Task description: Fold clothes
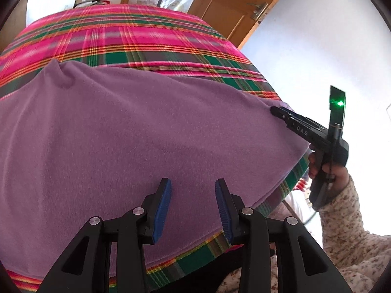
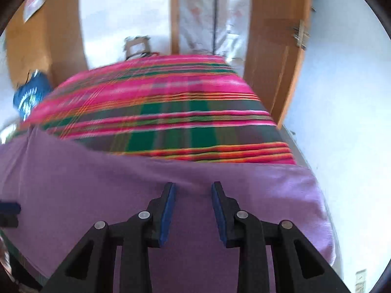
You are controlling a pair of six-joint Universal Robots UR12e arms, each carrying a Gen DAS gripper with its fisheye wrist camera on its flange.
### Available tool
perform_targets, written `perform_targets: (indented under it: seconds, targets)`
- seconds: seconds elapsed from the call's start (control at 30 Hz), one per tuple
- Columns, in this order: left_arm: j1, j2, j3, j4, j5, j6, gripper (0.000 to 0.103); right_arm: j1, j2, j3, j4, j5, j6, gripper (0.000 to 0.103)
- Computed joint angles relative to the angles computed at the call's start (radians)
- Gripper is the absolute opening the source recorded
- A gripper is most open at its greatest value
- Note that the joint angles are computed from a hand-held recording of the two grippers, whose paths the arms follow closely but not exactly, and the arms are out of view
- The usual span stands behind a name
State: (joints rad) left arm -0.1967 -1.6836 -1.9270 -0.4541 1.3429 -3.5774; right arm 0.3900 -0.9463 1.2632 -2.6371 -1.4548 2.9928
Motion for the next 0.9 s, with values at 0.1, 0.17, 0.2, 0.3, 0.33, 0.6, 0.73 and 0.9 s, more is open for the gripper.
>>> perform_targets:
  seconds: [0.1,0.17,0.2,0.3,0.33,0.6,0.73,0.9]
  targets:
    - [0.005,0.002,-0.004,0.003,-0.015,-0.006,0.039,-0.013,0.003,-0.004,-0.007,-0.010,0.032,0.041]
    - [0.006,0.004,-0.007,0.009,-0.017,-0.008,0.039,-0.016,0.006,-0.008,-0.009,-0.018,0.037,0.041]
    - [0.006,0.004,-0.009,0.012,-0.018,-0.010,0.039,-0.014,0.009,-0.013,-0.007,-0.041,0.035,0.041]
    - [0.007,0.004,-0.009,0.013,-0.022,-0.014,0.039,-0.015,0.013,-0.022,-0.019,-0.072,0.028,0.041]
    - [0.007,0.004,-0.009,0.011,-0.022,-0.013,0.039,-0.022,0.014,-0.028,-0.006,-0.036,0.027,0.041]
    - [0.006,0.007,-0.010,0.011,-0.023,-0.015,0.039,-0.014,0.040,-0.093,0.077,-0.022,-0.128,0.041]
    - [0.008,0.011,-0.015,0.017,-0.027,-0.019,0.039,-0.016,0.047,-0.111,0.112,-0.002,-0.124,0.041]
    - [0.009,0.007,-0.013,0.022,-0.029,-0.024,0.039,-0.025,0.048,-0.110,0.115,0.031,-0.081,0.033]
